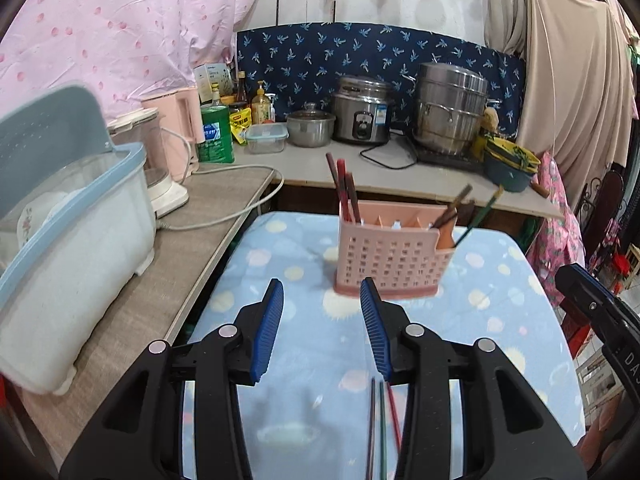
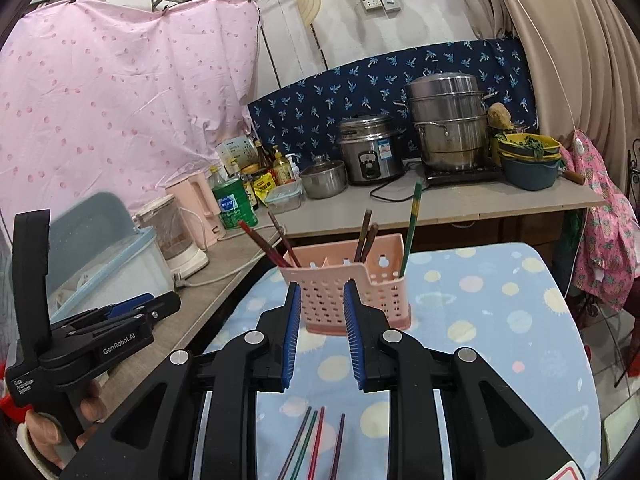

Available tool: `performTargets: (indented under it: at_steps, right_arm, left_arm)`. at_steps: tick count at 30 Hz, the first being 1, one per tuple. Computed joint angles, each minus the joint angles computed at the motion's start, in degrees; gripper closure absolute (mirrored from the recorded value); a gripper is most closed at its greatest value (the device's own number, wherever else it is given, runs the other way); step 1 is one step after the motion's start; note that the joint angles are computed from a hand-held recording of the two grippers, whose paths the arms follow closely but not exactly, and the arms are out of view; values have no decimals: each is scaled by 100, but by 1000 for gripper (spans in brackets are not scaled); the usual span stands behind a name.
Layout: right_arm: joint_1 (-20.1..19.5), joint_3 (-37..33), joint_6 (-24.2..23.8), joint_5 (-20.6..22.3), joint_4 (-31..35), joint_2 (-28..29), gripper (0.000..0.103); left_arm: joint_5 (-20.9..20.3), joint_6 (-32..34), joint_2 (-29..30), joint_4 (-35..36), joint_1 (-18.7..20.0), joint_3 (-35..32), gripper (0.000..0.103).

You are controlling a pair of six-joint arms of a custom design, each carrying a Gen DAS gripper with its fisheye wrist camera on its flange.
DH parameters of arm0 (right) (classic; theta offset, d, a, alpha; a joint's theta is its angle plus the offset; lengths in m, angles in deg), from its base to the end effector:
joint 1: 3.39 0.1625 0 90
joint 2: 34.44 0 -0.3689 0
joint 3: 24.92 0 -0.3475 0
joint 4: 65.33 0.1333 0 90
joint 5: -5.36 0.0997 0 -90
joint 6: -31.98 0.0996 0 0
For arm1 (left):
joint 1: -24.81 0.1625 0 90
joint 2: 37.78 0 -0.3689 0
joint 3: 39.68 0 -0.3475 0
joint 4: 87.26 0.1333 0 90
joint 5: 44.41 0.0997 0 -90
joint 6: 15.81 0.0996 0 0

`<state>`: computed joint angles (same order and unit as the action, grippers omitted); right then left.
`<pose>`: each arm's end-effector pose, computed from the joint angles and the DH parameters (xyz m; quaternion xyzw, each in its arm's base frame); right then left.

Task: Organize utensils
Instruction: 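Move both tools back over the remaining chopsticks on the cloth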

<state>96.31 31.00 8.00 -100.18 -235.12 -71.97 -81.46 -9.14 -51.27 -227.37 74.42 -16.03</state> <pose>0.2322 -0.7255 0.3192 0.1807 -0.8354 0.4875 0.1782 -0.3665 -0.7592 0.2053 0.1962 0.8321 -0.4142 0.3123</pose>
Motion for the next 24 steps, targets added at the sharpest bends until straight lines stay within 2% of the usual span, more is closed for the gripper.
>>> performTargets:
  at_steps: [3, 8, 15, 24]
  right_arm:
    - [-37, 789, 106, -50, -296, -339, 81]
    - [-127, 1841, 278, -154, -657, -741, 81]
    - [-271, 2737, 406, -412, -853, -976, 81]
    - [-405, 3555, 359, -670, -1164, -1106, 81]
  left_arm:
    - [19, -220, -719, -507, -37, 1508, 65]
    - [80, -444, -1309, -896, -76, 2900, 65]
    - [-116, -1081, -1772, -755, -39, 4092, 65]
    - [-243, -1586, -2037, -674, -18, 4974, 65]
